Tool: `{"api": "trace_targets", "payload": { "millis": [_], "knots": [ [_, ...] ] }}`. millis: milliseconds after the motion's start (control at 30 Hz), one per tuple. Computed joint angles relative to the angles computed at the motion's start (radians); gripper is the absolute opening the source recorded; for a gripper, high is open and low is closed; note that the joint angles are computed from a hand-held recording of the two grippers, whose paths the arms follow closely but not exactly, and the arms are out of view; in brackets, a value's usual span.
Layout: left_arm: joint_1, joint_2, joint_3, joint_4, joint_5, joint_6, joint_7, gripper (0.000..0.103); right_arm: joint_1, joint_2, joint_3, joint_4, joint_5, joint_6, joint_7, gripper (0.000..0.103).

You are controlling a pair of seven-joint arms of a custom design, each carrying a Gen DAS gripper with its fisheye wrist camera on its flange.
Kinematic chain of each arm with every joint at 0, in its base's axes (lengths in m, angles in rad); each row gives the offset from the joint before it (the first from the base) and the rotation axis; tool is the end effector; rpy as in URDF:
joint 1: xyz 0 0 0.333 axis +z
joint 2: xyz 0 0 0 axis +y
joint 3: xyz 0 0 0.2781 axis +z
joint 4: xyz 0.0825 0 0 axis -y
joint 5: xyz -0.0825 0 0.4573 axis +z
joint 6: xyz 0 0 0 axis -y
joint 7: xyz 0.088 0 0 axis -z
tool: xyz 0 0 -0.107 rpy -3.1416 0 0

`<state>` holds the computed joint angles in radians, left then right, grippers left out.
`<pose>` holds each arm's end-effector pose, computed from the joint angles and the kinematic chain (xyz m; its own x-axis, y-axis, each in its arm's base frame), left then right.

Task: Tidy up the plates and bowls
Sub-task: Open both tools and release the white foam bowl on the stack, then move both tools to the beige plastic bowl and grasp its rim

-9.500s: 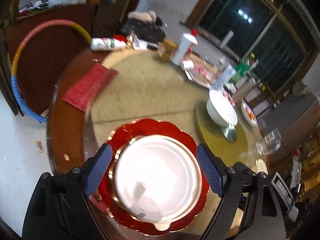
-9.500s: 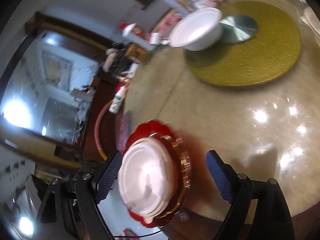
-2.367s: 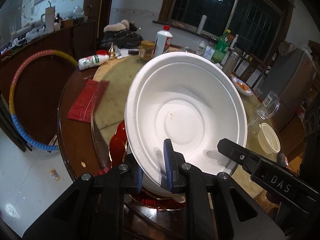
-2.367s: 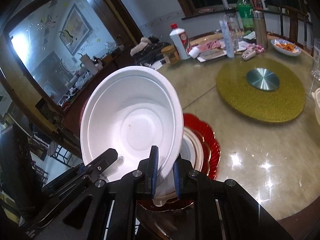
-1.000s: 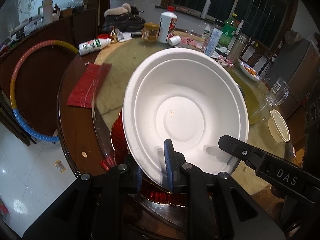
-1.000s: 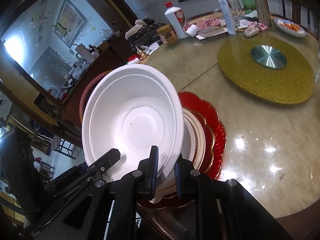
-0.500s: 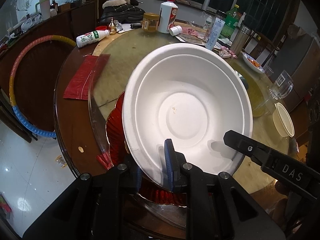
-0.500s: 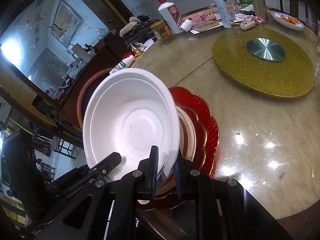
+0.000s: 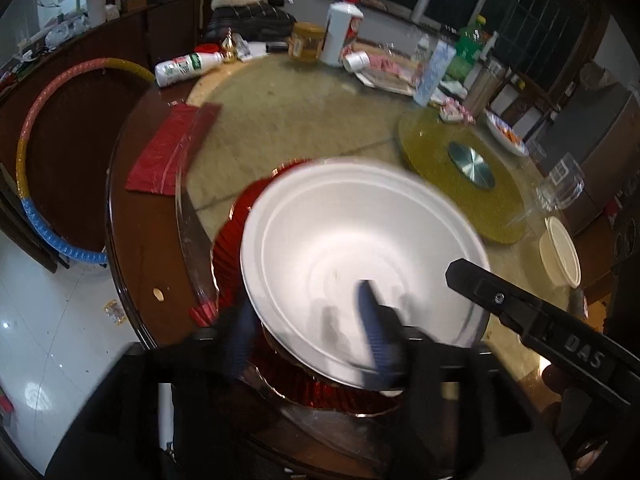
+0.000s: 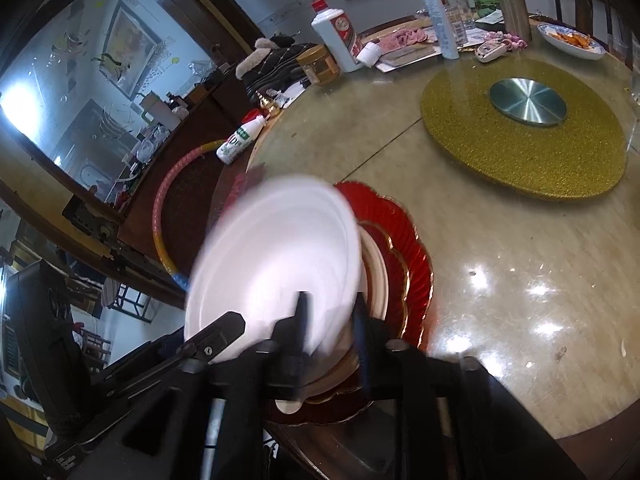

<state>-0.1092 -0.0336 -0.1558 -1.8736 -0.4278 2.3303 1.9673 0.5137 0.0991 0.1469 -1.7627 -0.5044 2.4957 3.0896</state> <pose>0.6391 -0.1817 0.5198 -0.4733 -0.8567 0.2053 -0.7883 0.3078 -0.5328 0.5571 0.4325 0.5154 -0.3472 -0.8061 -0.4793 -0.6689 0.5711 -0.4759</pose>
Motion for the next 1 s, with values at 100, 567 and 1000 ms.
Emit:
{"api": "trace_targets", "payload": {
  "millis": [100,567,1000],
  "knots": [
    [0.000,-0.015,0.001,-0.018,-0.010,0.040,0.002,0.059,0.004,-0.011,-0.002,-0.002,-0.044,-0.018,0.032,0.052],
    [-0.120,-0.183,0.050,-0.209,-0.452,0.479,0.196,0.086,-0.085,-0.240,0.025,-0.291,-0.236,0.195,0.412,0.094],
    [-0.190,-0.040,-0.057,-0.039,-0.337,0.108,0.222,0.086,-0.212,-0.791,0.116,-0.784,-0.115,0.067,0.577,0.103]
  ]
}}
